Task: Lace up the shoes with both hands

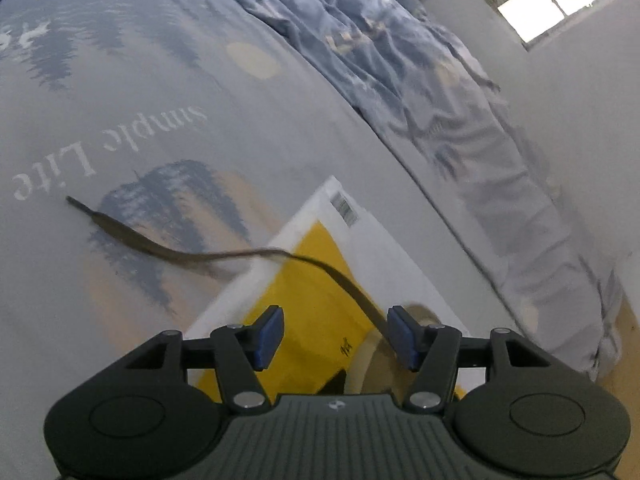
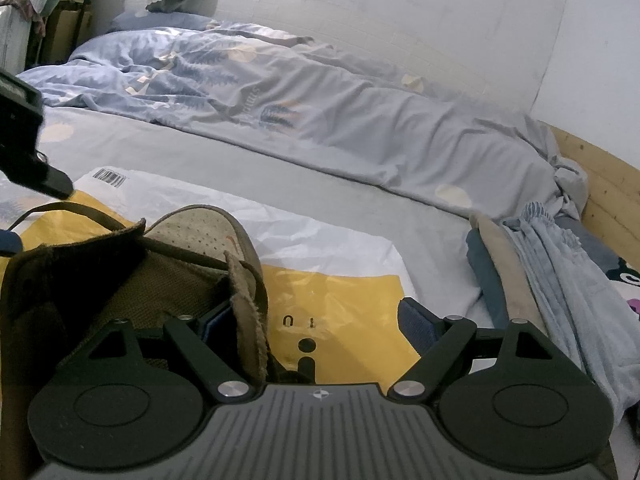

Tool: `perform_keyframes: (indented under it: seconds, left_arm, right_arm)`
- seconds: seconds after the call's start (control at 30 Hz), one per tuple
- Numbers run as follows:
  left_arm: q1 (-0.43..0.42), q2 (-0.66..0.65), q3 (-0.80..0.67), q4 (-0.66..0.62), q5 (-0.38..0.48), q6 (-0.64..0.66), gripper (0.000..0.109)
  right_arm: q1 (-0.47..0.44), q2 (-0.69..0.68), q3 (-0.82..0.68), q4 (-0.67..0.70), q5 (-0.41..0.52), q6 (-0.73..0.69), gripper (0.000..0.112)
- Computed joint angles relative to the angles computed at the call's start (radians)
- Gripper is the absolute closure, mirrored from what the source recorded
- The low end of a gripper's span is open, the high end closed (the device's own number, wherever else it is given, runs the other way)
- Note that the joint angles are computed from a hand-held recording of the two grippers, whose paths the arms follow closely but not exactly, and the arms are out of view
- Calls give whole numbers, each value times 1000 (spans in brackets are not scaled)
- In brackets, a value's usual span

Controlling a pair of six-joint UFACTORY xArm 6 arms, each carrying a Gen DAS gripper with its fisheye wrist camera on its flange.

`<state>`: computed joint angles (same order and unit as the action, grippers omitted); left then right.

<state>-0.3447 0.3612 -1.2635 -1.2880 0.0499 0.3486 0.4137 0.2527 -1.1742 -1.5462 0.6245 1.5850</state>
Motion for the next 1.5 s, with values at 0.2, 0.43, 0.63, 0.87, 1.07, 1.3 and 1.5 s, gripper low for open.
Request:
perform_keyframes:
  seconds: [0.2,0.43,0.63,0.87,1.07,1.3,1.5]
  left_arm:
    - [-11,11,-18,-19,28,12,53]
    - [-11,39,-58,-82,62,39,53]
    - [5,53,-88,-267,124,152,53]
    - [21,65,-109,-428,185,256,53]
    - [26,79,-128,-532,199,328,55]
    - [34,92,-141,-608,215,355,80]
    - [35,95,-152,-664,204,416,101]
  right_arm:
    - [-7,-10,13,-12,-19,17,27]
    - [-14,-19,23,-17,-33,18,27]
    - [14,-16,16,12,-3,9,27]
    - [13,-21,25,-4,-10,26,27]
    - [11,-24,30,-10,-16,29,27]
    - [11,-28,35,-13,-16,35,27]
    - [11,-27,34,-16,-10,38,27]
